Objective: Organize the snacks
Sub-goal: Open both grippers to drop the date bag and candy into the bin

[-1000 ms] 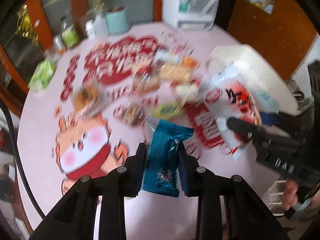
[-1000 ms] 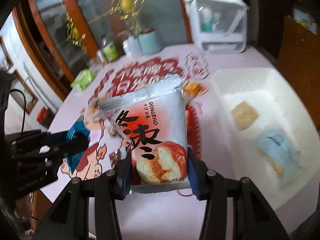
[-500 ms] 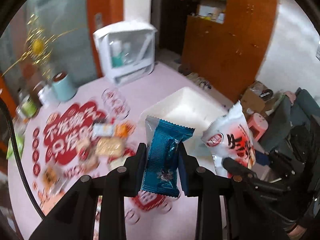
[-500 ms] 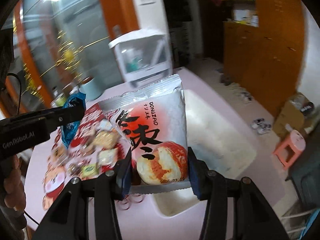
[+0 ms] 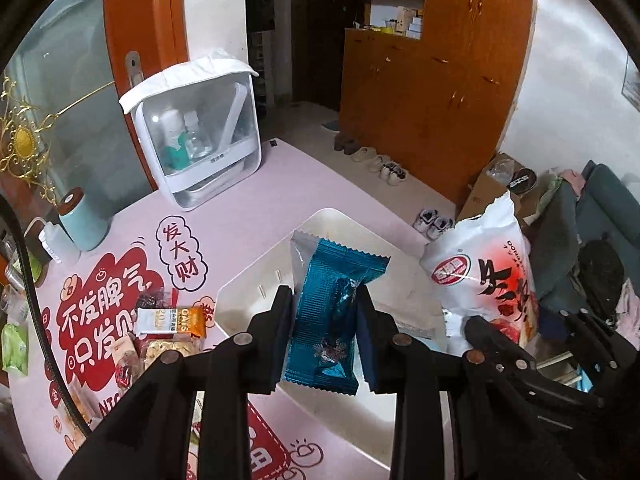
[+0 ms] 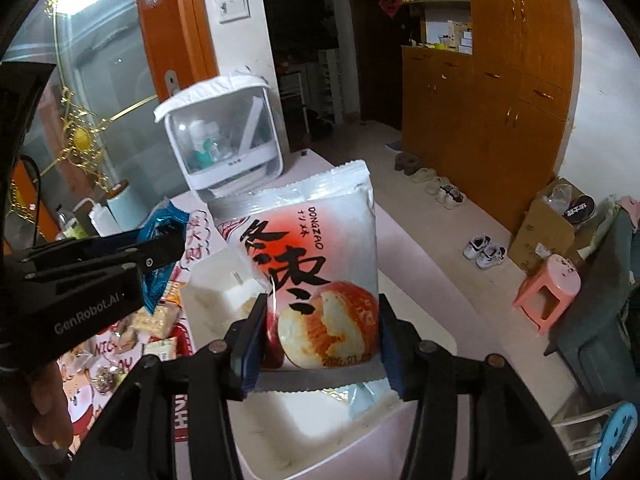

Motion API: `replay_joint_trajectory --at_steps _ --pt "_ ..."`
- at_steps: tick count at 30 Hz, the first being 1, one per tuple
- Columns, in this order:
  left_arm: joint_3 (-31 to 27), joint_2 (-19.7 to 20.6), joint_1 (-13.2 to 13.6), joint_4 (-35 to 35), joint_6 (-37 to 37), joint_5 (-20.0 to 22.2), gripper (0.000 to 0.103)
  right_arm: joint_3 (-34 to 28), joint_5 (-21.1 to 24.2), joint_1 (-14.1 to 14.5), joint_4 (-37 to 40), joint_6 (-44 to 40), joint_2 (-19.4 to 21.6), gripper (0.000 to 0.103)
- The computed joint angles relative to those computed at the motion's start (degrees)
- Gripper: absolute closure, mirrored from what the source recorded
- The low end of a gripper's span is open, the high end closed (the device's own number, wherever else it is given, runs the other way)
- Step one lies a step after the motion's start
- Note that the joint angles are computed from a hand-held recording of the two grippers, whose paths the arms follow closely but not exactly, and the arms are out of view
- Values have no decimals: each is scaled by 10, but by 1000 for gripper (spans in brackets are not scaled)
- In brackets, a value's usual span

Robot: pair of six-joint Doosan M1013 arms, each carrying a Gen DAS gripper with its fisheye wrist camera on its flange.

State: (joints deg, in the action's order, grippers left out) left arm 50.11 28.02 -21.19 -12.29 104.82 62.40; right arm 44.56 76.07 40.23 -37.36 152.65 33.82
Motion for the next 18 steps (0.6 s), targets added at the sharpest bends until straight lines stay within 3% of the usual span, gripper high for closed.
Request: replay_joint_trajectory --at_steps 1,3,4,5,7,13,18 --pt "0 2 -4 14 -5 -4 70 3 -3 -2 8 -2 -1 50" --pt "0 6 -7 31 -9 -3 41 12 -22 -8 30 -7 -6 42" --pt "0 8 -8 36 -9 -1 12 17 -29 -9 35 -4 -8 36" --pt "2 8 -8 39 -7 -4 2 17 -27 -9 38 -3 -8 32" --pt "16 3 -7 34 3 -20 2 18 -26 -9 41 -6 -7 32" --pt "13 10 3 13 -15 10 2 12 -26 -9 49 -19 -2 31" --pt "30 0 9 19 -26 2 2 17 -32 -8 55 -14 -5 32"
